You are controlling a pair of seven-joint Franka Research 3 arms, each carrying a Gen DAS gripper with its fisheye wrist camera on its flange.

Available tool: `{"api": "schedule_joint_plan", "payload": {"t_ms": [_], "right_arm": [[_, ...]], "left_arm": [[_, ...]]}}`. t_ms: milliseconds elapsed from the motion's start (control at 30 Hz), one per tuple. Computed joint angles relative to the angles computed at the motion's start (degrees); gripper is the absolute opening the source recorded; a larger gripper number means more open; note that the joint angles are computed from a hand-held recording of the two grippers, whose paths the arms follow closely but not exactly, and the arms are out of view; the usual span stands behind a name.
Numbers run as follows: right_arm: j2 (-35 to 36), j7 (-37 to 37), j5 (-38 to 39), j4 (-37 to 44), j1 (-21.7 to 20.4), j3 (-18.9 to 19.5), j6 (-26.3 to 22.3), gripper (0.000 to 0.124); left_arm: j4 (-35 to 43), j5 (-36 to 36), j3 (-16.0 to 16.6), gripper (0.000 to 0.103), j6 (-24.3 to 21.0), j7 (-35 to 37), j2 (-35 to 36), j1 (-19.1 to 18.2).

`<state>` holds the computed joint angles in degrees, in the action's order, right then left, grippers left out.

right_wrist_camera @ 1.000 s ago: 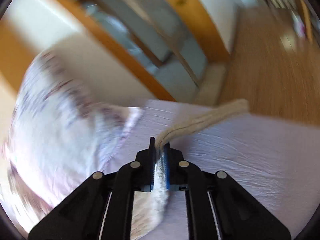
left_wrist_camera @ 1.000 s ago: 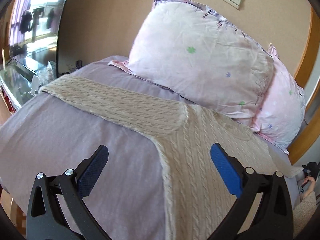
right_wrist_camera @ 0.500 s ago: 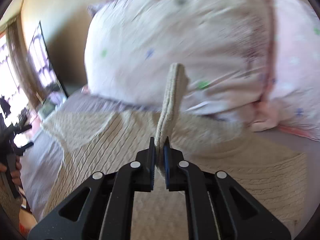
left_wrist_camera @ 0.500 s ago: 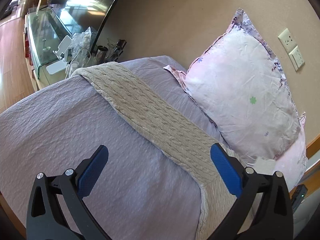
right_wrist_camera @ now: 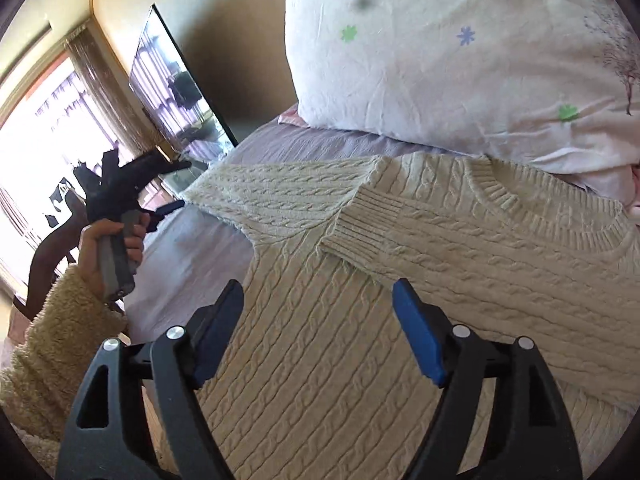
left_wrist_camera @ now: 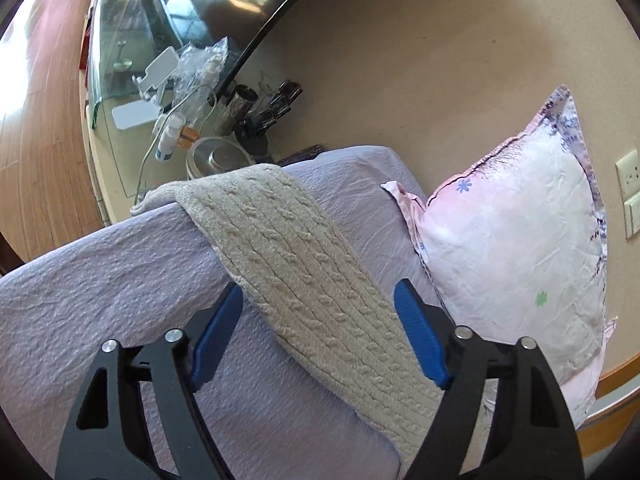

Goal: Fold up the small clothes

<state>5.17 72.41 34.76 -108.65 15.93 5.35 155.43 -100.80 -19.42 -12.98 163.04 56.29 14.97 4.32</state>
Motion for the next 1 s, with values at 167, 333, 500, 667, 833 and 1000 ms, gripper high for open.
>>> {"api": "schedule_joint_plan", "payload": {"t_ms": [167, 333, 500, 667, 833, 1000], "right_arm": [[-6.1, 0.6, 2.7, -5.5, -1.3, -1.7, 3.4, 0.081], [-9.7, -1.0, 6.0, -9.2, -1.9, -3.3, 5.3, 0.082], [-12.9, -2.7, 7.8, -13.0, -1.9, -4.5, 8.4, 0.086], [-14.4, -5.3, 13.4, -15.1, -1.2, -7.0, 12.8, 0.087], [-14.7, -9.9, 23.5, -15.5, -0.5, -9.8, 14.6, 0.087], [-12.6, -7.4, 27.7, -14.8, -4.0, -10.4, 9.4, 0.087]], "left_arm": [[-1.0, -2.2, 0.6, 0.060, 1.6, -5.2, 0.2, 0.7], [0.6, 1.5, 3.4, 0.050, 1.1, -12.3, 1.3, -0.2], [6.4, 11.4, 4.7, 0.008, -3.6, -14.5, 3.4, -1.8], [16.7, 15.7, -1.0, 0.007, -3.4, -2.3, 6.9, -4.3], [27.9, 14.7, -11.7, 0.007, -6.5, 19.2, 13.5, -11.0], [44.3, 17.1, -14.5, 0.007, -27.0, 33.5, 24.6, -23.7]]}}
